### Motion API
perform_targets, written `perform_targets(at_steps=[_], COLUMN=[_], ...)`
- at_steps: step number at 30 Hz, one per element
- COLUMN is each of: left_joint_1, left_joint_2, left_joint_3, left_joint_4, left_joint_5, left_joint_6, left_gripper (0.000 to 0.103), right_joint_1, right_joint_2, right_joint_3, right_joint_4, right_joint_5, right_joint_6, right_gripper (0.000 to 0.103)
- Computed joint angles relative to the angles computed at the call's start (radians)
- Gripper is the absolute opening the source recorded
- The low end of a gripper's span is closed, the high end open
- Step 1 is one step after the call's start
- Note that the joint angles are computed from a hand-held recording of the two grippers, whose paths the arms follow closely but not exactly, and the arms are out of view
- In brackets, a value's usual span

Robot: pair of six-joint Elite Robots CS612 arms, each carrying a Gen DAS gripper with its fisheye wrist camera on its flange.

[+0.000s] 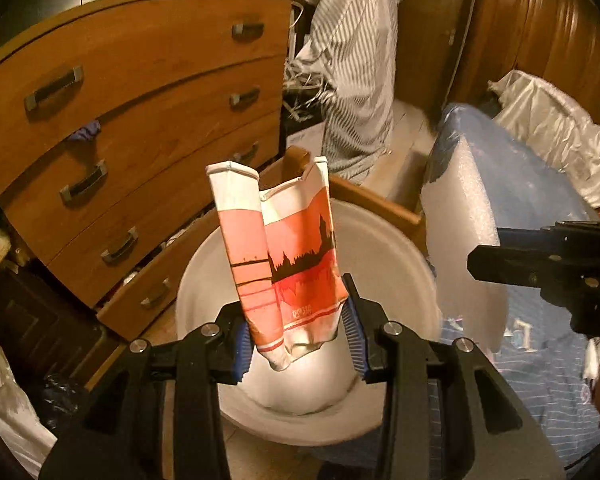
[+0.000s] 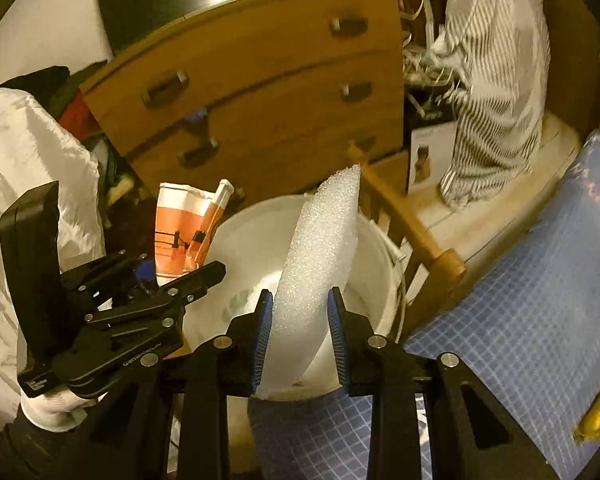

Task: Collect trash
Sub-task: 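Open both tools to drop the cup and bubble wrap into the bucket, then move both open tools back over the trash on the bed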

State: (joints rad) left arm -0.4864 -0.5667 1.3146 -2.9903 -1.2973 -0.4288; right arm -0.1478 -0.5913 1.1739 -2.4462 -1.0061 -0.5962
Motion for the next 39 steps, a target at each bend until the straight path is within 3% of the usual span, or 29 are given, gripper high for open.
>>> perform_targets(at_steps=[5, 14, 17, 18, 20, 21, 26, 33, 39], left_joint_1=[0.014, 0.031, 0.031, 0.031, 0.032, 0.033, 0.036, 0.028, -0.003], left_joint_2=[0.015, 0.039, 0.041, 0.042, 0.044, 0.045, 0.045, 0.034, 0.013], left_joint_3=[-0.019, -0.044, -0.049, -0.051, -0.055, -0.054, -0.054, -0.034, 0.01], left_joint_4=[0.044, 0.055, 0.053, 0.052, 0.062, 0.06, 0.066, 0.047, -0.027], left_joint_5=[-0.008, -0.038, -0.032, -0.03, -0.008, -0.003, 0.003, 0.007, -0.014], left_joint_6=[-0.011, -0.015, -0.007, -0.007, -0.016, -0.026, -0.037, -0.031, 0.006], left_gripper=[0.037, 0.037, 0.044, 0.047, 0.056, 0.062, 0.063, 0.063, 0.063], right_joint_1=[0.016, 0.007, 0.007, 0.006, 0.001, -0.003, -0.014, -0.04, -0.113], right_joint_2=[0.036, 0.055, 0.058, 0.06, 0.064, 0.065, 0.06, 0.016, -0.068], right_joint_3=[-0.05, -0.065, -0.067, -0.068, -0.073, -0.069, -0.059, 0.017, 0.223], right_joint_4=[0.046, 0.059, 0.056, 0.054, 0.06, 0.05, 0.037, -0.024, -0.241], right_joint_5=[-0.011, -0.009, -0.008, -0.003, 0.02, 0.034, 0.061, 0.109, 0.192], right_joint_6=[0.01, -0.003, 0.001, 0.005, 0.015, 0.023, 0.031, 0.042, 0.084], right_gripper=[0.03, 0.03, 0.031, 0.033, 0.056, 0.058, 0.058, 0.058, 0.058])
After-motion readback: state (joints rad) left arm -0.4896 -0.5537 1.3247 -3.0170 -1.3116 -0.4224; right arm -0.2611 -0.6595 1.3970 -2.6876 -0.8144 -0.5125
